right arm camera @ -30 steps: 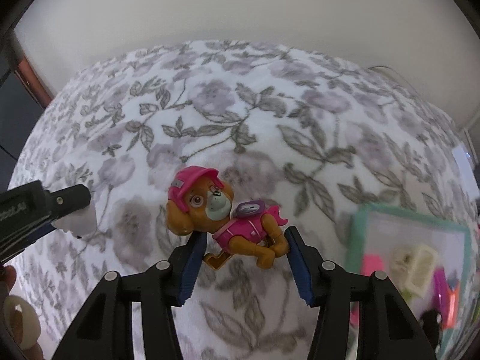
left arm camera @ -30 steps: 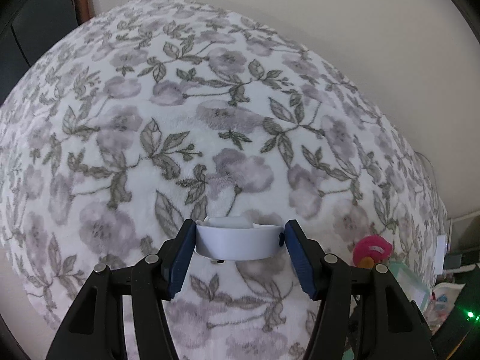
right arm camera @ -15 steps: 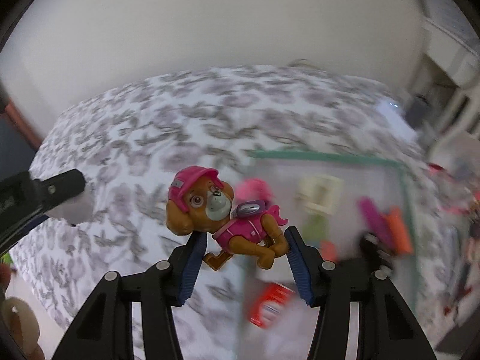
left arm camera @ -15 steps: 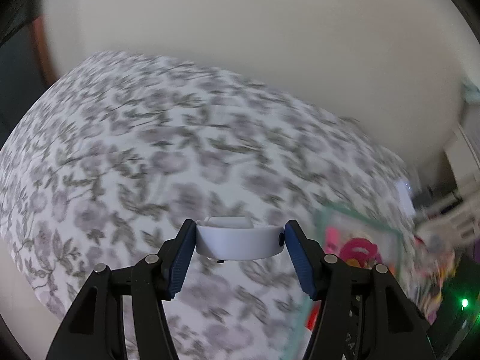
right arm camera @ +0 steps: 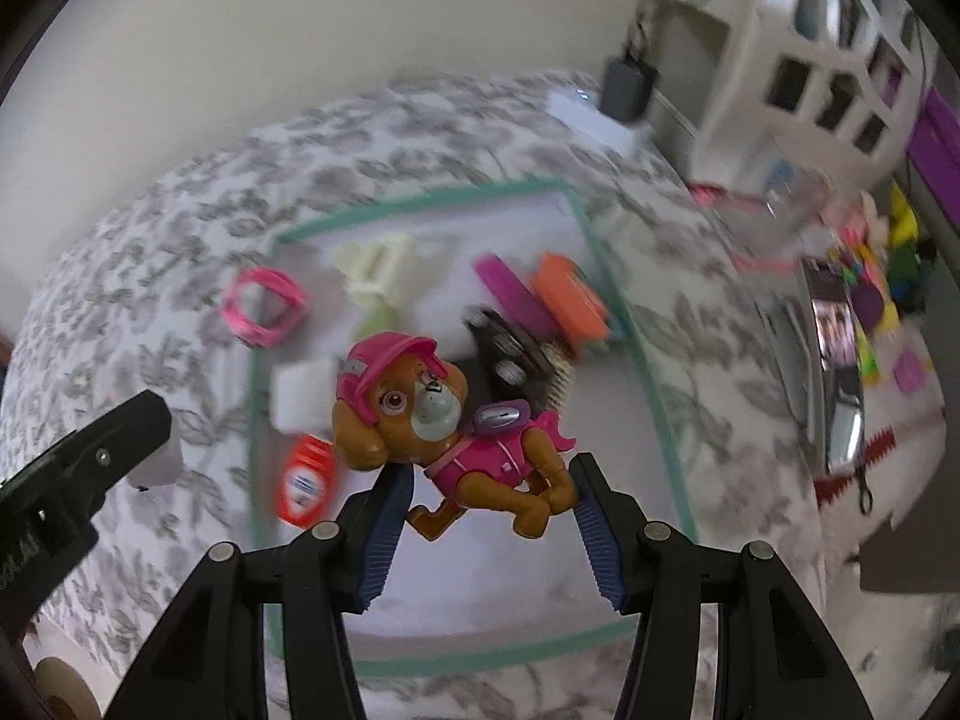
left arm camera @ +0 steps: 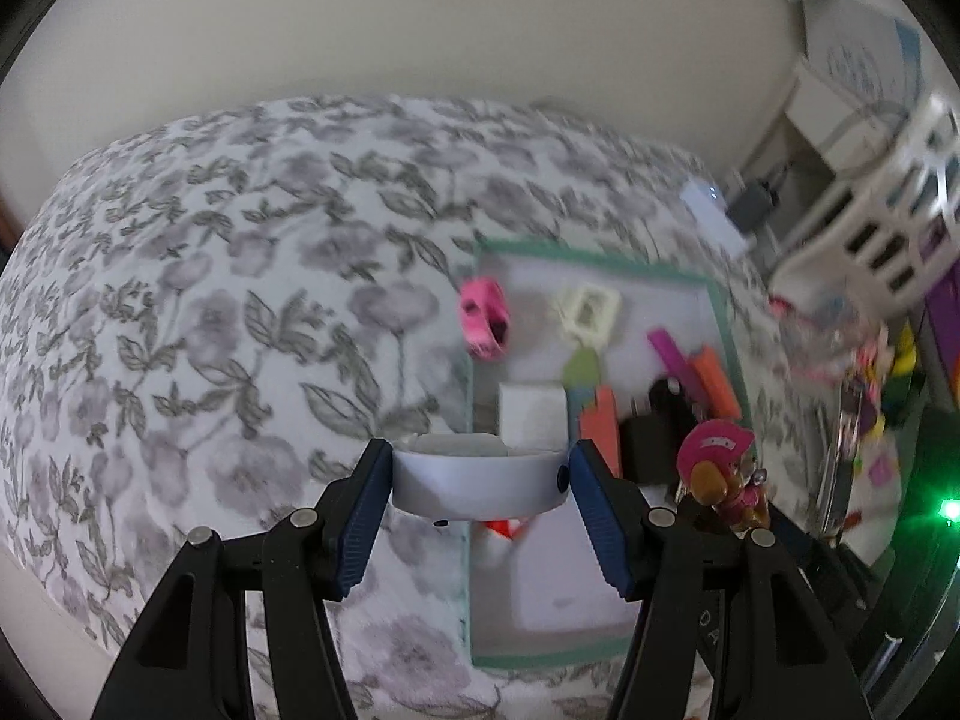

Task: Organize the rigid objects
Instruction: 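Carry the cup toy and toy dog with both tools into the tray, then release both items in the tray and withdraw both tools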

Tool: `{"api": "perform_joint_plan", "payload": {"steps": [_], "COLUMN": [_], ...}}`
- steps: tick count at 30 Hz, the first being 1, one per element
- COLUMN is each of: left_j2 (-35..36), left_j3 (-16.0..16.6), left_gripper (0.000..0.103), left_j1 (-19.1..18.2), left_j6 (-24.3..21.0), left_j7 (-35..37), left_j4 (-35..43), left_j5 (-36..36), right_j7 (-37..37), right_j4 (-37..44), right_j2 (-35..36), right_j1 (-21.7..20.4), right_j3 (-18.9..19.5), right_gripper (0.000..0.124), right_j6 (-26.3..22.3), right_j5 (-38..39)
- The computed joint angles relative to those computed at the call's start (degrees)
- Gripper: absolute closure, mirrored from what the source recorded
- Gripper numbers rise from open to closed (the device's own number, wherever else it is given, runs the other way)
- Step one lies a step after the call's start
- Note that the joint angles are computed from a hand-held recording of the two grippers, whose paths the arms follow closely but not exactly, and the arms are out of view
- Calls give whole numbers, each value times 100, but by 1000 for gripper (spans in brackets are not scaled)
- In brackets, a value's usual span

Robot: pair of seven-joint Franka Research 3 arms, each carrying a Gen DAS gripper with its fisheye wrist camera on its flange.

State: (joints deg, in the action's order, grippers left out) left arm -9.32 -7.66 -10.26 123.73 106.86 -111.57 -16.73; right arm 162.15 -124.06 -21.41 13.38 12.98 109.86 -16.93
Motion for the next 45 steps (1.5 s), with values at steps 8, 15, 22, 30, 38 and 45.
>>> {"api": "perform_joint_plan", "payload": {"steps": [8,15,22,30,38,45], "left_j2": [271,284,343,330,180,2], "left_j3": [-102,-112,-59,-32,-21,-4], "left_gripper": [41,41,31,20,10,7], "left_j1": [-28,15,118,207,299,367], "left_j6": [-619,-712,-823,-752,-133,481], "left_j7": [-116,-123,-214,-314,-585,-929], "left_j4": [80,55,160,160,-31,-286], "left_j5": [200,115,-91,-109,407,1169], "right_j7": [-279,-441,-520,-532,-415,-390], "right_j4": [-261,-305,-286,-286,-186,-76], "right_j2": [27,53,112,85,55,120], "right_j1": [45,39,60,48,61,120], "right_j3": [-161,-190,-187,-151,-56,18], "right_gripper": [67,66,59,52,39,36], "right_j6": [16,53,82,140,220,390], "right_j5": [551,712,789,731,409,228]}}
